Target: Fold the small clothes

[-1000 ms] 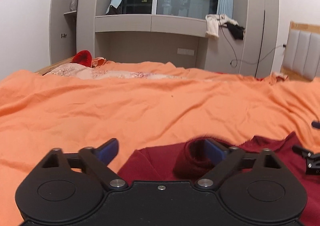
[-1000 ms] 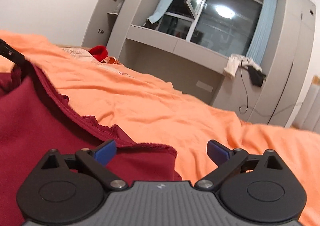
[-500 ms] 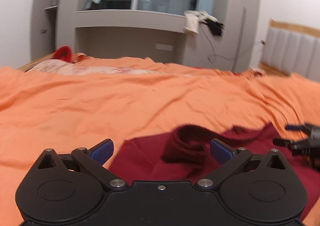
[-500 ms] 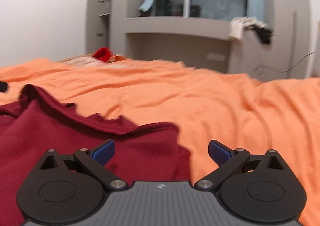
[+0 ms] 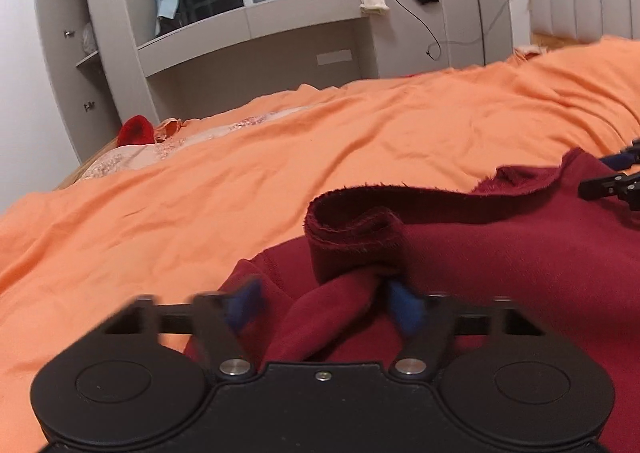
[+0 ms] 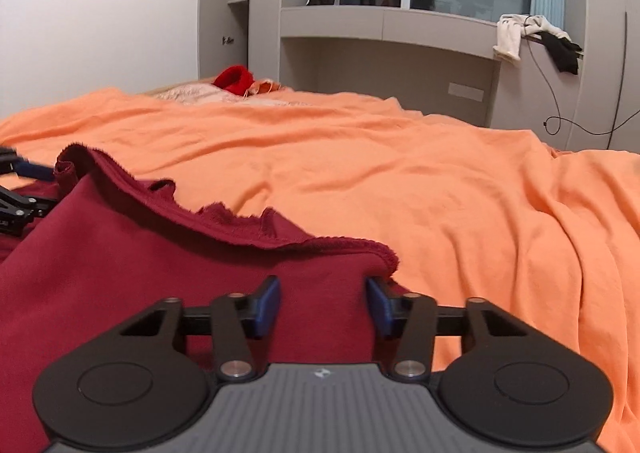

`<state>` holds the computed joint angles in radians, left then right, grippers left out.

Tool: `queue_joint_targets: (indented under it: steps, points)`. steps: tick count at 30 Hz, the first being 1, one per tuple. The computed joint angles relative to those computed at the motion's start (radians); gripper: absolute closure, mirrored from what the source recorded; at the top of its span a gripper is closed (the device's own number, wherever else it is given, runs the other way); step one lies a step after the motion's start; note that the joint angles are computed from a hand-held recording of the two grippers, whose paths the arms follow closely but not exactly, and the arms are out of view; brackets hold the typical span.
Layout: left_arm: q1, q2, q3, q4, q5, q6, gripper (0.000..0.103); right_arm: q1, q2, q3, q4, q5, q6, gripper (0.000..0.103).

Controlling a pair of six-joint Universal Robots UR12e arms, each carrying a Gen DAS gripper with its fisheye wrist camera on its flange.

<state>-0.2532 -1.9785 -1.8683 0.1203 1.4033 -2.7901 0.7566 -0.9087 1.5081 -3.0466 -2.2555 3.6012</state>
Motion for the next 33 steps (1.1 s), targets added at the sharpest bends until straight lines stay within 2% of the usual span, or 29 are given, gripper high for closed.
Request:
queue_joint_targets:
  steps: [2, 4, 5, 9, 13, 15, 19, 20, 21, 22, 23, 24, 26, 28, 33]
  points:
    - [0.003, -0.001, 0.0, 0.021, 0.005, -0.032, 0.083, 0.004, 0.001, 0.0, -0.012, -0.02, -0.006, 0.085]
    - [0.008, -0.001, -0.002, 0.049, 0.004, -0.08, 0.096, 0.007, 0.004, 0.0, -0.031, -0.034, -0.023, 0.094]
    - [0.01, -0.001, -0.003, 0.066, 0.01, -0.108, 0.097, 0.01, 0.008, -0.005, -0.035, -0.05, -0.034, 0.098]
    - [0.023, 0.0, 0.0, 0.121, 0.038, -0.23, 0.098, 0.024, 0.031, -0.032, -0.075, -0.139, -0.087, 0.099]
    - [0.027, 0.006, 0.017, 0.055, 0.093, -0.301, 0.098, 0.027, 0.047, -0.059, -0.05, -0.2, -0.054, 0.099]
    - [0.028, 0.004, 0.026, 0.006, 0.108, -0.315, 0.098, 0.022, 0.046, -0.062, -0.006, -0.195, -0.011, 0.099]
    - [0.024, -0.002, 0.034, -0.035, 0.125, -0.308, 0.096, 0.009, 0.033, -0.049, 0.064, -0.151, 0.07, 0.097]
    - [0.022, -0.005, 0.037, -0.047, 0.138, -0.301, 0.092, 0.007, 0.029, -0.044, 0.074, -0.143, 0.086, 0.087]
    - [0.016, -0.009, 0.042, -0.066, 0.161, -0.295, 0.087, 0.005, 0.025, -0.041, 0.088, -0.141, 0.104, 0.063]
    - [0.011, -0.012, 0.044, -0.081, 0.185, -0.29, 0.079, 0.006, 0.023, -0.039, 0.099, -0.152, 0.121, 0.051]
    - [0.009, -0.015, 0.046, -0.086, 0.198, -0.285, 0.074, 0.008, 0.022, -0.034, 0.087, -0.165, 0.127, 0.034]
    - [0.007, -0.015, 0.046, -0.081, 0.208, -0.283, 0.074, 0.01, 0.02, -0.027, 0.066, -0.169, 0.125, 0.021]
    - [0.005, -0.012, 0.043, -0.069, 0.218, -0.276, 0.063, 0.012, 0.013, -0.011, 0.041, -0.174, 0.121, 0.005]
    - [0.002, -0.01, 0.039, -0.059, 0.234, -0.276, 0.05, 0.018, 0.004, 0.002, 0.043, -0.187, 0.117, 0.002]
    - [0.009, -0.001, 0.033, -0.062, 0.235, -0.311, 0.038, 0.037, -0.025, 0.035, 0.117, -0.231, 0.153, 0.0]
